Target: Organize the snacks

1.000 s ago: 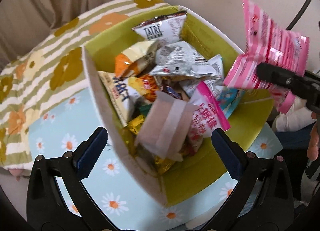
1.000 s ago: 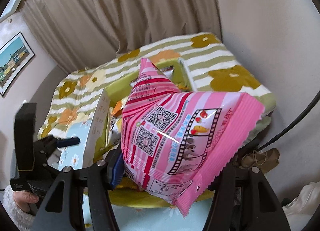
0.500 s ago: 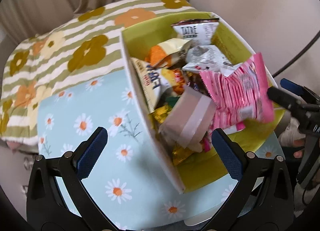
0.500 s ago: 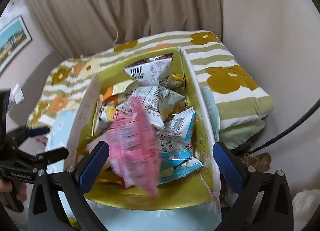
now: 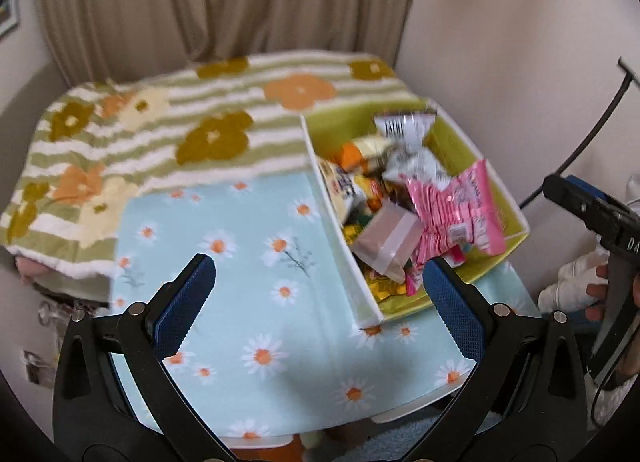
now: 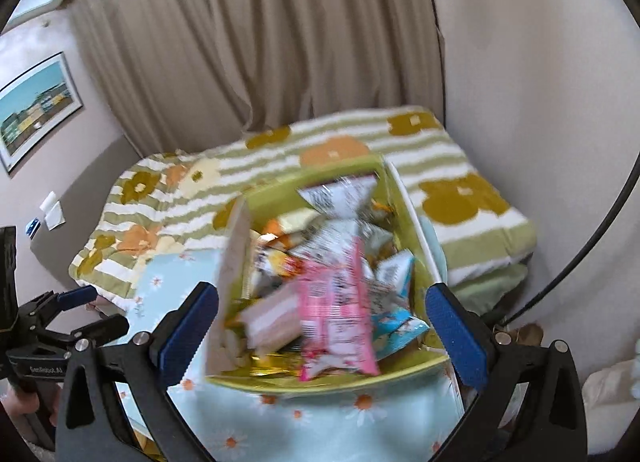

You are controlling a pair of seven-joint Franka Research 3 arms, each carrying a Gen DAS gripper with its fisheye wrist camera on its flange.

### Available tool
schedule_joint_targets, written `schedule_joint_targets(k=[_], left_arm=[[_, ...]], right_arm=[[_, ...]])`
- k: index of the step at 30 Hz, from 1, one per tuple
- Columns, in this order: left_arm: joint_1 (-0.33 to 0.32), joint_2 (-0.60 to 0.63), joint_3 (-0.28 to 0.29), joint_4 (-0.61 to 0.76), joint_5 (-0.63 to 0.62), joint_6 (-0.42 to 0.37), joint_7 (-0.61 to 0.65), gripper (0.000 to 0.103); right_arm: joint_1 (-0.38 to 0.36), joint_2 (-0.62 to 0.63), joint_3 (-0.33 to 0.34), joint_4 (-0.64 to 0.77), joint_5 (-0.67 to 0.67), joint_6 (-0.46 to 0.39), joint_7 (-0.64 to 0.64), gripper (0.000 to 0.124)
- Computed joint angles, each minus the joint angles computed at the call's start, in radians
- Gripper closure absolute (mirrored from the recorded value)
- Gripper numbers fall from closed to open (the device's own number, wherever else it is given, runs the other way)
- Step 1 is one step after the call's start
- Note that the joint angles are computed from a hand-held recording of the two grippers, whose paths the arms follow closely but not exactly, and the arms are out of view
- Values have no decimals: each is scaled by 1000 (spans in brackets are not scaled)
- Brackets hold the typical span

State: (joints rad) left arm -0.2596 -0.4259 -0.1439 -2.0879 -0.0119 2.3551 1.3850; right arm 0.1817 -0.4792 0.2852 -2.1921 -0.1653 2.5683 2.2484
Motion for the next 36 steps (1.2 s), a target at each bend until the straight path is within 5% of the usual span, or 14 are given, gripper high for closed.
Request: schedule_joint_targets(k=[7, 13, 23, 36], left_arm=[[45, -299, 4, -150, 82, 86, -79, 0], [66, -486, 24, -245, 149, 78, -130, 0], [50, -638, 39, -330, 183, 52, -142, 0], [32, -643, 34, -328, 195, 73, -146, 0]], right_arm=[[-37, -105, 146, 62, -127, -100, 133, 21], [-72, -183, 268, 98, -246, -198, 211, 21], [-71, -230, 324, 101, -270, -238, 282, 21], [-92, -257, 343, 110, -276, -250, 299, 21]])
